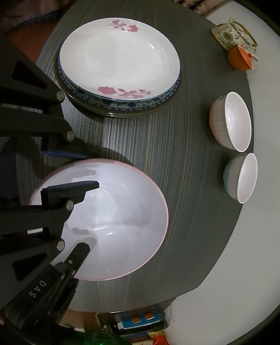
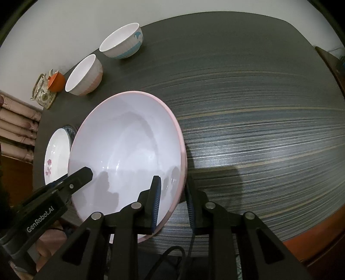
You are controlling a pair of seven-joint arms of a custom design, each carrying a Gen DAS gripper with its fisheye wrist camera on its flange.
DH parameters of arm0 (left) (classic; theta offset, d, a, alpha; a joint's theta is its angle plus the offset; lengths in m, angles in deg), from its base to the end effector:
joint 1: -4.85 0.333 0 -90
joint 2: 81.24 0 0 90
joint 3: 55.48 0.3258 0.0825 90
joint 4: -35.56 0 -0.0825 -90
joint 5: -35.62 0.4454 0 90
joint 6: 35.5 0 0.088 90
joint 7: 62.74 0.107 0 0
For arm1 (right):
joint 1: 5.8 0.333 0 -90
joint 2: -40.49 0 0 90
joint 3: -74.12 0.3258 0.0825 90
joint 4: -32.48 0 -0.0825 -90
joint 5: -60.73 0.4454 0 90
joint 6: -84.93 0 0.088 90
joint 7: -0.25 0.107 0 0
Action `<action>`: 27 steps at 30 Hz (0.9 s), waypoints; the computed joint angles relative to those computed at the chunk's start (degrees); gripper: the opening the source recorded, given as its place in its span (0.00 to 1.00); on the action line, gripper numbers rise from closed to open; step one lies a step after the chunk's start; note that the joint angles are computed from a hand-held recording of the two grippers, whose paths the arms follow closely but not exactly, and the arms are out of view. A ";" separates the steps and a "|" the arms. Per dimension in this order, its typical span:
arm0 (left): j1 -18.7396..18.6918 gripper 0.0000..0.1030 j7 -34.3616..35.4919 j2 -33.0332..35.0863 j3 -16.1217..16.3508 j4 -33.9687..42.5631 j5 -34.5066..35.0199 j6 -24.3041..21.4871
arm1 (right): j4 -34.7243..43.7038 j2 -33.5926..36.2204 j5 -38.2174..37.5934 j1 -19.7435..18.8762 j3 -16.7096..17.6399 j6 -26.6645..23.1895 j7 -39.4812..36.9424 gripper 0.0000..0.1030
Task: Organize plates and bowls
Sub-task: 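Carry the held pink-rimmed bowl with both grippers across the table, then lower the pink-rimmed bowl onto the table and open both grippers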
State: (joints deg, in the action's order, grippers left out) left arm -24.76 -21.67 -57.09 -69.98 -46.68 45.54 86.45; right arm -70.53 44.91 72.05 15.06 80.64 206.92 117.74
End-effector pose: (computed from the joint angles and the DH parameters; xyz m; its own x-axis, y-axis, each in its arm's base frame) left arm 0.5804 -0.5082 0.4788 0.0288 -0.9852 0.1690 -0.9703 -0.0682 -0.2323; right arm 0.5911 0.3139 0.5165 -0.0651 -0.9563 -0.2851 -0.9869 0.1040 -0.1235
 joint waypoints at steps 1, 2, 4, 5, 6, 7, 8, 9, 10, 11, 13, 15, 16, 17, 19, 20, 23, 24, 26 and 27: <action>-0.09 0.19 -0.20 0.09 0.09 0.13 0.18 -0.30 | 0.03 0.08 0.16 -0.02 0.00 -0.08 -0.04 0.21; -0.09 0.19 -0.35 0.29 0.14 0.32 0.17 -0.35 | -0.01 0.08 0.35 -0.01 0.02 -0.09 -0.22 0.21; -0.01 0.19 -0.39 0.28 0.13 0.21 0.08 -0.10 | -0.09 0.10 0.92 -0.04 0.04 0.01 -0.54 0.21; 0.08 0.19 -0.39 0.20 0.10 0.07 -0.06 0.00 | -0.10 0.12 1.09 -0.06 0.03 0.08 -0.55 0.22; 0.17 0.19 -0.34 -0.05 0.08 -0.29 -0.14 0.22 | -0.15 0.10 1.34 -0.08 0.03 0.22 -0.60 0.23; 0.24 0.19 -0.18 -0.11 0.03 -0.49 -0.22 0.45 | -0.24 0.05 1.35 -0.07 0.02 0.28 -0.53 0.23; 0.38 0.19 0.08 -0.13 -0.09 -0.58 -0.51 0.53 | -0.35 0.00 1.27 -0.05 0.02 0.37 -0.42 0.23; 0.40 0.19 0.08 -0.15 -0.13 -0.63 -0.67 0.64 | -0.41 -0.03 1.21 -0.03 0.04 0.31 -0.42 0.23; 0.44 0.19 0.01 -0.22 -0.12 -0.76 -0.78 0.78 | -0.45 -0.07 1.17 -0.01 0.04 0.20 -0.34 0.23; 0.41 0.19 -0.07 -0.21 -0.08 -0.74 -0.72 0.68 | -0.49 -0.10 1.06 0.00 0.02 0.22 -0.16 0.26; 0.50 0.19 -0.35 -0.44 -0.02 -1.11 -0.80 0.99 | -0.63 -0.19 1.19 -0.05 0.00 0.73 -0.40 0.30; 0.72 0.19 -0.67 -0.76 -0.05 -1.55 -1.18 1.39 | -0.69 -0.32 1.06 -0.03 0.00 1.09 -0.32 0.32; 0.84 0.19 -0.59 -0.97 -0.07 -1.90 -1.23 1.80 | -0.59 -0.35 0.89 -0.02 0.00 1.11 -0.27 0.35; 0.84 0.19 -0.62 -1.09 -0.04 -1.98 -1.09 1.89 | -0.49 -0.31 0.67 -0.01 -0.01 1.19 -0.15 0.38; 0.97 0.21 -0.50 -1.68 0.02 -2.54 -0.77 2.47 | -0.40 -0.41 -0.51 0.08 -0.05 1.61 0.51 0.41; 1.04 0.22 -0.47 -1.87 -0.01 -2.70 -0.75 2.65 | -0.33 -0.41 -0.81 0.08 -0.08 1.63 0.66 0.43; 1.39 0.24 -1.00 -2.75 0.08 -3.50 -0.78 3.54 | -0.71 -0.93 -1.27 -0.05 -0.21 2.42 1.33 0.45; 1.49 0.25 -1.20 -2.95 0.10 -3.60 -0.76 3.68 | -0.74 -1.01 -1.64 -0.08 -0.25 2.60 1.60 0.45; 1.80 0.27 -1.49 -3.53 0.13 -4.06 -0.80 4.20 | -0.72 -1.14 -2.12 -0.23 -0.38 3.13 2.01 0.46; 1.93 0.28 -1.63 -3.84 0.17 -4.22 -0.69 4.35 | -0.55 -1.14 -2.25 -0.32 -0.44 3.19 2.31 0.46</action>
